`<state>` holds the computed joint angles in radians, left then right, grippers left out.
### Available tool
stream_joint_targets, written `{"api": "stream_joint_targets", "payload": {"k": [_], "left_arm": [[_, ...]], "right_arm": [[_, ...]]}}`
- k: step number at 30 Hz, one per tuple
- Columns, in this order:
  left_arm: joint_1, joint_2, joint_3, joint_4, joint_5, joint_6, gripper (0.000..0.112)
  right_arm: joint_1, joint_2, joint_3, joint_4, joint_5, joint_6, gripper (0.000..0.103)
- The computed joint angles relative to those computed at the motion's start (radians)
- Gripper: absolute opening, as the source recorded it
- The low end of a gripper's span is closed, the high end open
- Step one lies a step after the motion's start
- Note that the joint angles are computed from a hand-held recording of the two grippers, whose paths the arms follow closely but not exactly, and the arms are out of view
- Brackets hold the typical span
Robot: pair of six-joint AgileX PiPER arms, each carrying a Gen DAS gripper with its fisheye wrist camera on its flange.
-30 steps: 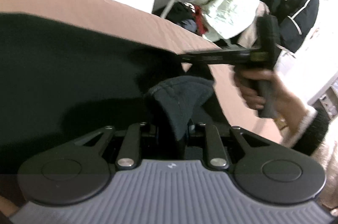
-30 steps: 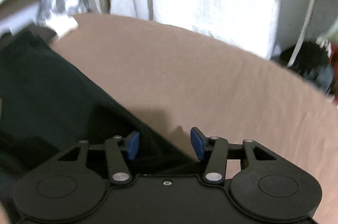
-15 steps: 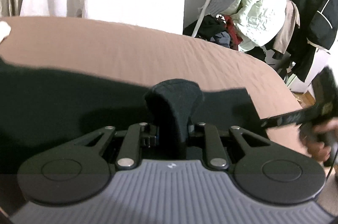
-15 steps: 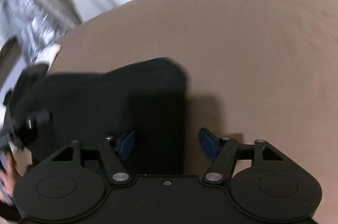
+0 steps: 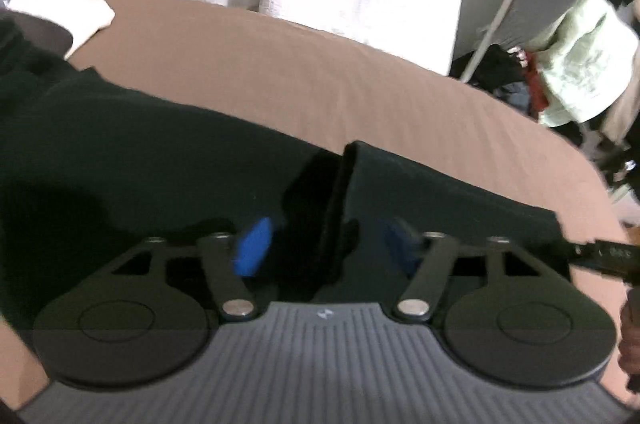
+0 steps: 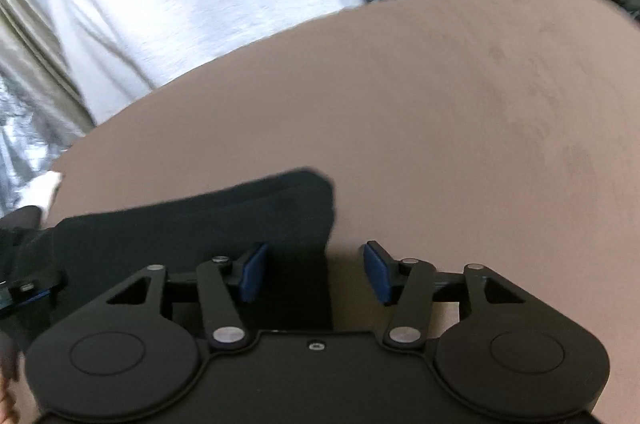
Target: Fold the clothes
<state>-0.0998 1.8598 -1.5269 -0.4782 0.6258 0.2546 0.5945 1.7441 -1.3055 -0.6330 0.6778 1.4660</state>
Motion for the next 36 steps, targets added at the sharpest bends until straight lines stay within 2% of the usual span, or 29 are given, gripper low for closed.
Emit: {"api": "stream_joint_targets", "payload": {"k": [2,3,5,6,8,9,10,12,14,18,19,22,25,27,28,30,31,32,36], "left_arm": [[0.020,-0.026,0.028,0.021,0.056,0.020,0.075],[0.023,-0.033,0.044,0.048,0.086,0.020,0.075],[0.044,-0.041,0.077,0.067,0.161,0.064,0.075],[0.059,-0.062,0.122,0.053,0.159,0.121,0.075],[0.100,-0.114,0.208,0.003,0.139,0.253,0.075],[0.122,-0.142,0.245,-0.022,0.127,0.309,0.078],[0.142,-0.159,0.265,-0.034,0.122,0.326,0.081],[0.180,-0.180,0.292,-0.077,0.124,0.349,0.084],[0.221,-0.190,0.311,-0.141,0.136,0.378,0.084],[0.282,-0.224,0.364,-0.230,0.153,0.450,0.084],[0.291,-0.234,0.380,-0.244,0.151,0.466,0.084],[0.331,-0.253,0.385,-0.238,0.165,0.463,0.084],[0.393,-0.256,0.352,-0.223,0.197,0.431,0.084],[0.465,-0.250,0.325,-0.256,0.225,0.464,0.084],[0.495,-0.257,0.330,-0.282,0.199,0.491,0.084],[0.531,-0.308,0.375,-0.307,0.042,0.544,0.084],[0.555,-0.323,0.382,-0.330,-0.009,0.573,0.084],[0.583,-0.303,0.371,-0.393,-0.021,0.602,0.084],[0.704,-0.173,0.243,-0.557,0.082,0.651,0.084]], "right_arm": [[0.103,0.009,-0.053,-0.166,0.150,0.060,0.060],[0.140,0.006,-0.056,-0.229,0.174,0.067,0.060],[0.199,0.003,-0.060,-0.266,0.113,0.024,0.060],[0.213,-0.001,-0.061,-0.248,0.055,-0.028,0.060],[0.221,0.010,-0.066,-0.110,-0.107,-0.175,0.060],[0.237,0.033,-0.093,-0.039,-0.145,-0.250,0.060],[0.257,0.072,-0.137,-0.009,-0.143,-0.297,0.061],[0.311,0.191,-0.292,0.002,-0.036,-0.353,0.061],[0.318,0.294,-0.415,0.044,0.021,-0.406,0.061],[0.339,0.383,-0.500,0.290,-0.023,-0.586,0.062],[0.357,0.406,-0.526,0.306,-0.015,-0.615,0.062],[0.450,0.484,-0.664,0.168,0.136,-0.761,0.062],[0.477,0.477,-0.631,0.080,0.129,-0.728,0.062],[0.477,0.409,-0.522,0.054,0.032,-0.687,0.061],[0.470,0.379,-0.483,0.046,-0.032,-0.661,0.060],[0.468,0.356,-0.463,-0.005,-0.095,-0.576,0.061],[0.476,0.346,-0.442,-0.067,-0.110,-0.492,0.063],[0.478,0.345,-0.443,-0.105,-0.110,-0.426,0.064],[0.459,0.376,-0.488,-0.144,-0.089,-0.266,0.064]]}}
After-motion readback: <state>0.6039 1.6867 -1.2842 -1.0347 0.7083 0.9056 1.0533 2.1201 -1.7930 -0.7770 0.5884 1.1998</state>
